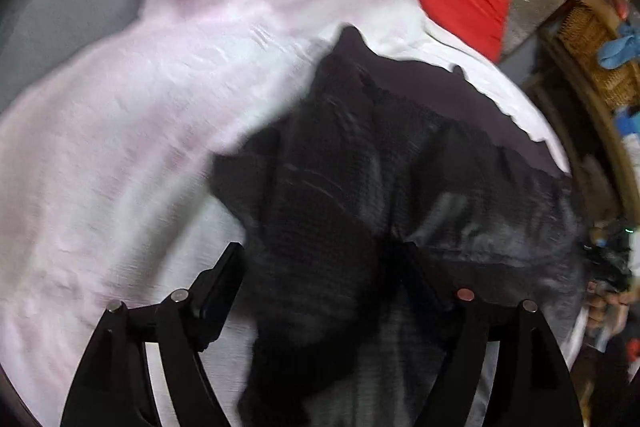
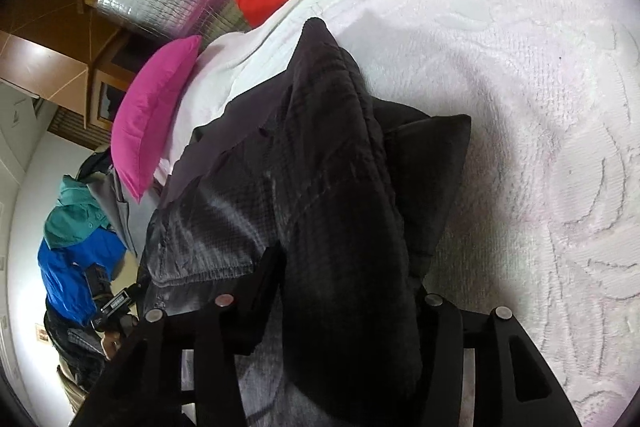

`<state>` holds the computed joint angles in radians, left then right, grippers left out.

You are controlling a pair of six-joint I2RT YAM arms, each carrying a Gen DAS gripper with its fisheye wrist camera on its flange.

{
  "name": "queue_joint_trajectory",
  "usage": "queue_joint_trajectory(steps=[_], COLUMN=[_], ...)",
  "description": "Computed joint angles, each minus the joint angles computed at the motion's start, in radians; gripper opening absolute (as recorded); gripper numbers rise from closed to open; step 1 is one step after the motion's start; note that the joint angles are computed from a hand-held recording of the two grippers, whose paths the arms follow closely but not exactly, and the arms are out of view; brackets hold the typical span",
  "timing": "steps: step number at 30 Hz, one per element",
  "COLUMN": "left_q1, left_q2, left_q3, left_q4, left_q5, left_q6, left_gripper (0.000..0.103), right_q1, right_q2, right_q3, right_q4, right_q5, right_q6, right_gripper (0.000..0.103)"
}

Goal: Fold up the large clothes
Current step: 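Lift the held jacket edge up off the bedspread with both tools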

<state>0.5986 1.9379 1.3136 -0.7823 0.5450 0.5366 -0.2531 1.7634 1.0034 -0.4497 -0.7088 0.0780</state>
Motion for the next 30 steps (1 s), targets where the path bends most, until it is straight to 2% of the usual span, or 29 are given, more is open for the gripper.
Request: queue_joint_trajectory(steps=[1,2,5,12,15,17,19,20,21,22,23,27,30], left_q1=[-0.004,-0.006,-0.024,-0.044,-0.042,-0.04,-0.038,-0.037,-0.034,-0.033,-0.034,-0.059,-0.056], left_q2=[-0.006,-0.001,-0.022,-0.081,-0.047,-0.017,0.001,0.004,0.003,0.004,-0.014,-0.1,-0.165], left_q3=[-0.014,-0.005,0.002,-0.019,0.012,0.03,0.033,0.032,0.022,0.024,0.015,-0.006,0.033], left_q4=[0.01,-0.01,-0.028,-0.019,-0.031,-0.034,-0.027,-0.023,-0.009,-0.023,-0.017,-0.001,-0.047], left_q5=[0.008,0.014,-0.01,-0.053,-0.065,-0.069,-0.058,-0.047,-0.034,-0.013,-0.022,-0.082,-0.069], left_q6=[0.023,0.029,0.008,-0.012,-0.028,-0.039,-0.049,-0.051,-0.047,-0.024,-0.021,-0.038,-0.058], left_gripper=[0.054,0.044,0.03,0.024,0.035,0.054,0.058,0.057,0.051,0.034,0.028,0.021,0.02], right_q1=[0.013,0.023,0.065,0.118,0.108,0.084,0.06,0.056,0.057,0.07,0.082,0.153,0.197], right_q2=[-0.003,-0.006,-0.026,-0.057,-0.044,-0.019,0.017,0.024,0.028,0.02,0.011,-0.058,-0.126], right_q3=[0.007,0.015,0.061,0.114,0.103,0.096,0.099,0.099,0.1,0.106,0.114,0.212,0.309], right_q4=[-0.014,-0.025,-0.093,-0.179,-0.165,-0.148,-0.136,-0.132,-0.131,-0.142,-0.158,-0.279,-0.376], right_q5=[0.013,0.028,0.102,0.197,0.18,0.136,0.082,0.074,0.073,0.092,0.113,0.217,0.265], right_q6=[-0.012,-0.019,-0.04,-0.054,-0.043,-0.037,-0.024,-0.02,-0.023,-0.034,-0.045,-0.07,-0.08], right_gripper=[0.041,0.038,0.028,0.025,0.026,0.028,0.033,0.033,0.033,0.03,0.028,0.021,0.017])
